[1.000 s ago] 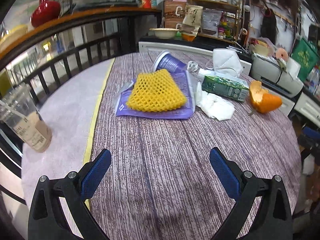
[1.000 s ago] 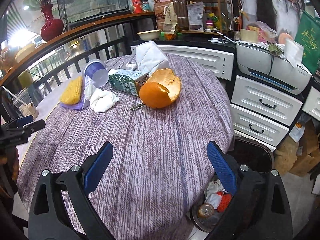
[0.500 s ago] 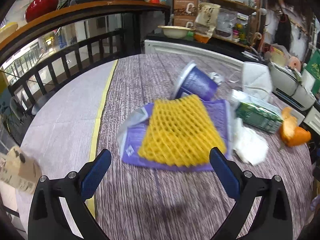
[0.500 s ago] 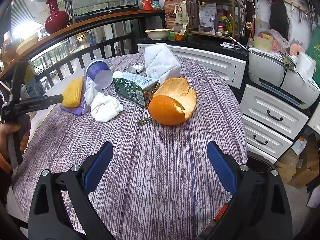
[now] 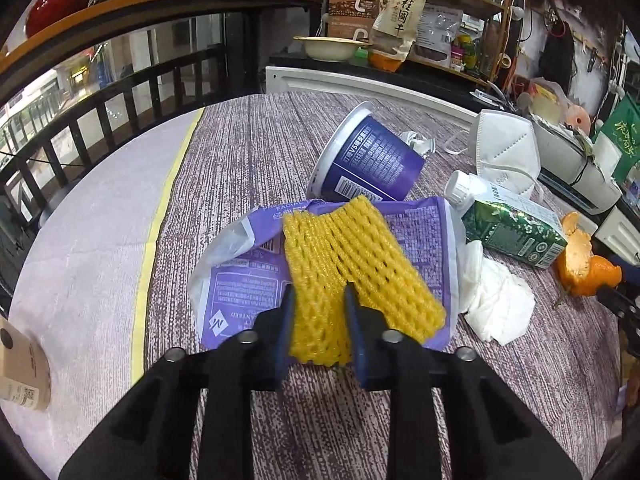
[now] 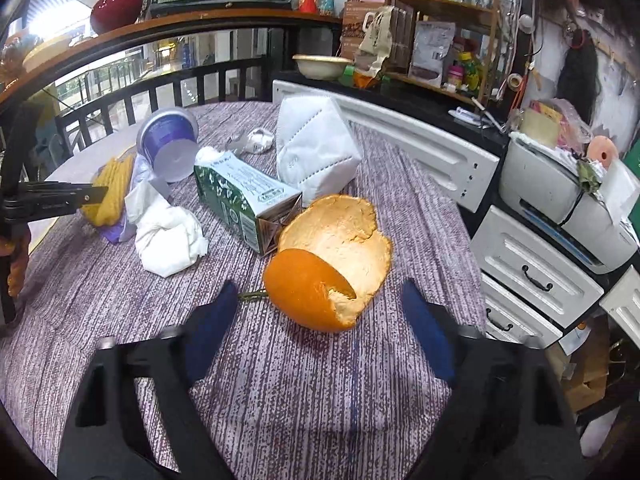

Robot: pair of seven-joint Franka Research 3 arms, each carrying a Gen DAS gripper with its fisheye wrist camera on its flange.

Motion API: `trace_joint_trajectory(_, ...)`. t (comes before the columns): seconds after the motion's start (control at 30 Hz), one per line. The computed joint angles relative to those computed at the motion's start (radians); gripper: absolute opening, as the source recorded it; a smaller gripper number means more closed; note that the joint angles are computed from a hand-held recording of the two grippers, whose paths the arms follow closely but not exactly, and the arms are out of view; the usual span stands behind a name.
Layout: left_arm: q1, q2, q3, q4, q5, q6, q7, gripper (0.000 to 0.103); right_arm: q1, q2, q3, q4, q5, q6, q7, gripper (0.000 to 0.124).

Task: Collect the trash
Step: 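Grasp the yellow mesh net with the left gripper while the right grasps the orange peel, then carry net and peel over the black bin and open both grippers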

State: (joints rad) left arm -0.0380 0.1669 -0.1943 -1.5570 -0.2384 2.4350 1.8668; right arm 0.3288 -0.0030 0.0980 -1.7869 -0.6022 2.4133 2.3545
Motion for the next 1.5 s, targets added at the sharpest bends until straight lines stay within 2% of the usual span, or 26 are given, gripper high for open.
trace_joint_trajectory(0.03,0.006,-0.007,-0.003,-0.008,-0.023,0.001,0.012,0.015,-0.001,0.002,-0.001,-0.002,0.020,0.004,-0.015,0.045)
trace_joint_trajectory(0.1,0.013,-0.025,-0.002,-0.028,-0.057,0.012,0.023,0.013,0.002,-0.002,0.001,-0.016,0.020,0.013,-0.020,0.040)
trace_joint_trajectory(0.17,0.015,-0.047,0.001,-0.053,-0.084,0.028,0.031,0.012,0.003,-0.010,0.003,-0.032,0.038,0.030,-0.037,0.027)
trace_joint_trajectory(0.27,0.016,-0.088,0.007,-0.092,-0.144,0.038,0.051,0.012,0.003,-0.025,0.009,-0.050,0.039,0.040,-0.032,0.019)
trace_joint_trajectory(0.4,-0.003,-0.164,0.024,-0.181,-0.171,0.099,0.063,0.012,-0.003,-0.053,0.016,-0.080,0.051,0.070,-0.016,0.017)
trace_joint_trajectory(0.57,-0.033,-0.240,0.055,-0.253,-0.222,0.112,0.071,0.012,-0.013,-0.104,0.039,-0.133,0.066,0.116,-0.005,0.016)
trace_joint_trajectory(0.8,-0.118,-0.371,0.099,-0.383,-0.270,0.203,0.131,0.012,-0.035,-0.192,0.085,-0.211,0.093,0.148,0.009,0.013)
trace_joint_trajectory(1.03,-0.215,-0.444,0.148,-0.441,-0.376,0.182,0.188,0.012,-0.080,-0.303,0.147,-0.310,0.102,0.176,0.073,0.011)
trace_joint_trajectory(1.33,-0.316,-0.499,0.157,-0.498,-0.437,0.191,0.240,0.012,-0.158,-0.464,0.200,-0.437,0.148,0.174,0.121,0.010)
trace_joint_trajectory(1.5,-0.352,-0.498,0.149,-0.493,-0.468,0.175,0.259,0.012,-0.207,-0.564,0.227,-0.507,0.186,0.139,0.138,0.010)
